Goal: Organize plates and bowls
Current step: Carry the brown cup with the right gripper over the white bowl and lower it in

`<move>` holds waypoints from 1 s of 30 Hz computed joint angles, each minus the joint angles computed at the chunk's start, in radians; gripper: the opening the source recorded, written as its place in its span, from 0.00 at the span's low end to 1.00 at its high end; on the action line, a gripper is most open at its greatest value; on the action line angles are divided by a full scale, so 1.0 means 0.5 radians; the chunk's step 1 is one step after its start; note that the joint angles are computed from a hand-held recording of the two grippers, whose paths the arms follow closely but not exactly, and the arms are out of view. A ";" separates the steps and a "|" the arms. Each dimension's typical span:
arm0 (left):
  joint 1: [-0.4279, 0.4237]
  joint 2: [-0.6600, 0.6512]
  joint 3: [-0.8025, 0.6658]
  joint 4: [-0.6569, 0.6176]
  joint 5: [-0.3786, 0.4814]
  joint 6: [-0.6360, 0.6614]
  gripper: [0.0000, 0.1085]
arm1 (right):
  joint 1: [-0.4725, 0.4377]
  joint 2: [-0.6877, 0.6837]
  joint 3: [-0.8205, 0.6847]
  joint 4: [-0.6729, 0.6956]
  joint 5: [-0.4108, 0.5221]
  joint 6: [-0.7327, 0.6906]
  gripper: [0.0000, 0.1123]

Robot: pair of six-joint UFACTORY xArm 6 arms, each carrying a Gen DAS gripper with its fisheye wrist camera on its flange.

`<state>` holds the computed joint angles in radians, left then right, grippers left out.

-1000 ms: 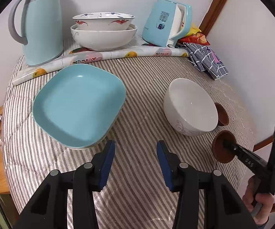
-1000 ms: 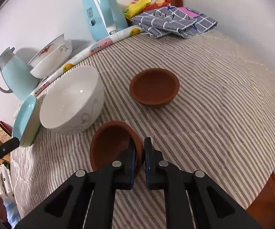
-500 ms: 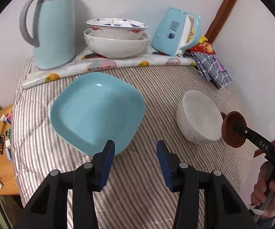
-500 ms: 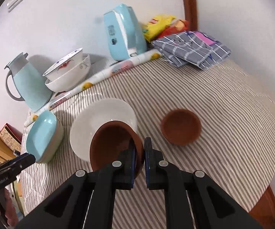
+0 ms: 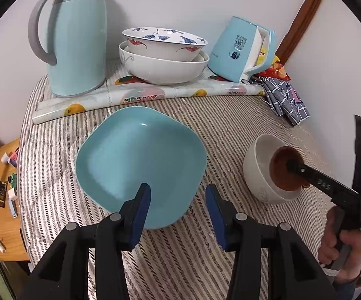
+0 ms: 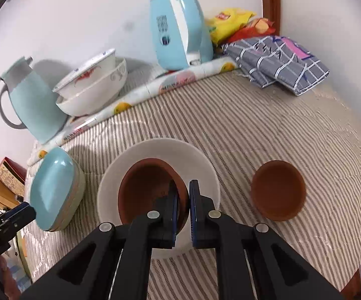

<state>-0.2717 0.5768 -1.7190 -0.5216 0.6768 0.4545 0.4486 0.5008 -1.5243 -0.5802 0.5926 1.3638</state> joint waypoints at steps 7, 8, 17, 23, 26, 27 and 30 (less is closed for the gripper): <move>0.000 0.063 -0.075 -0.013 0.013 0.022 0.40 | -0.006 0.127 -0.146 0.195 0.086 -0.211 0.08; -0.001 0.068 -0.076 -0.006 0.008 0.027 0.40 | -0.005 0.139 -0.163 0.217 0.102 -0.239 0.08; 0.017 0.115 -0.134 -0.018 0.075 0.086 0.40 | -0.005 0.240 -0.308 0.351 0.189 -0.405 0.08; 0.033 0.105 -0.123 -0.053 0.084 0.113 0.40 | -0.002 0.287 -0.399 0.394 0.295 -0.494 0.08; 0.040 0.100 -0.119 -0.070 0.091 0.121 0.40 | 0.012 0.325 -0.476 0.400 0.393 -0.561 0.08; 0.043 0.096 -0.116 -0.073 0.093 0.122 0.40 | 0.015 0.337 -0.498 0.398 0.419 -0.569 0.08; 0.053 0.083 -0.103 -0.099 0.094 0.136 0.40 | 0.020 0.352 -0.528 0.394 0.461 -0.587 0.09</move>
